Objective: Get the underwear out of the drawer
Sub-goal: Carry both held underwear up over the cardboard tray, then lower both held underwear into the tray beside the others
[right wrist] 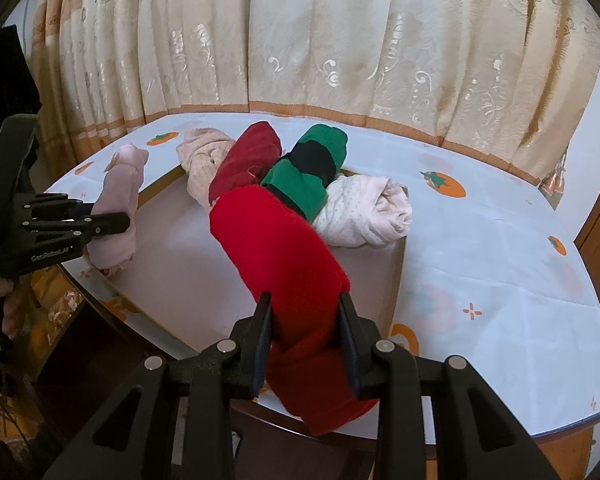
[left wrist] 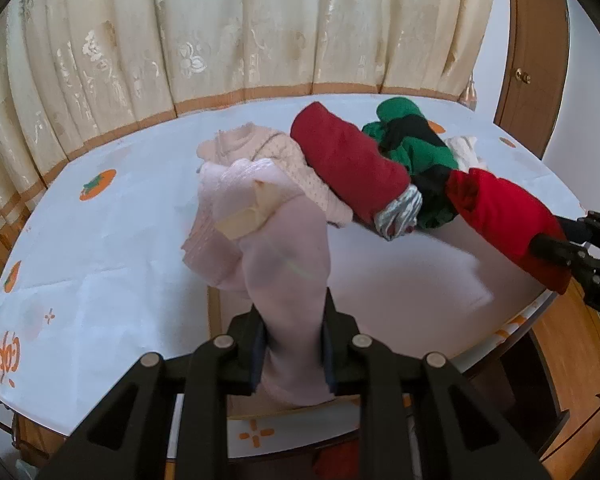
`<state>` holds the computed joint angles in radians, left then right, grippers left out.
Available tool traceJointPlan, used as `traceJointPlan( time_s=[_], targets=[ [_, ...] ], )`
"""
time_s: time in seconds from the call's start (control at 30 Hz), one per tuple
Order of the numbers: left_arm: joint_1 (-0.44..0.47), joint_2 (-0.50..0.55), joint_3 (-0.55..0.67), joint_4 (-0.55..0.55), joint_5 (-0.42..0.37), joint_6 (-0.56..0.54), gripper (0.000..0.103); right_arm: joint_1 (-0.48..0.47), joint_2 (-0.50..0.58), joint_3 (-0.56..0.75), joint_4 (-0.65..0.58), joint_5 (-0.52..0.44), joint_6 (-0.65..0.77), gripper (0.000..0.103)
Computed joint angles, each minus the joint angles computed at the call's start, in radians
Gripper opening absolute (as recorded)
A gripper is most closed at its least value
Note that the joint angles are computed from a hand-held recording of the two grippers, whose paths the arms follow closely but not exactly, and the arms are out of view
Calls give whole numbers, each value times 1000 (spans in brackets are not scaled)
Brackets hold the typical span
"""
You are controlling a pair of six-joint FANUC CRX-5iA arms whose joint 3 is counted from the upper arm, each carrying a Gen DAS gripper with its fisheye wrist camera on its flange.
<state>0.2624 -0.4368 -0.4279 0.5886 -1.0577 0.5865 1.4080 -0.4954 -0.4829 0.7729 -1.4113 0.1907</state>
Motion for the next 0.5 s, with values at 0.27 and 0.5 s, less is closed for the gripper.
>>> traceJointPlan(
  time_s=[0.27, 0.5],
  targets=[
    [-8, 16, 10, -17, -7, 14, 21, -31, 24, 27, -32, 16, 50, 34],
    [-7, 26, 19, -36, -6, 22, 21, -46, 53, 53, -47, 30, 98, 34]
  ],
)
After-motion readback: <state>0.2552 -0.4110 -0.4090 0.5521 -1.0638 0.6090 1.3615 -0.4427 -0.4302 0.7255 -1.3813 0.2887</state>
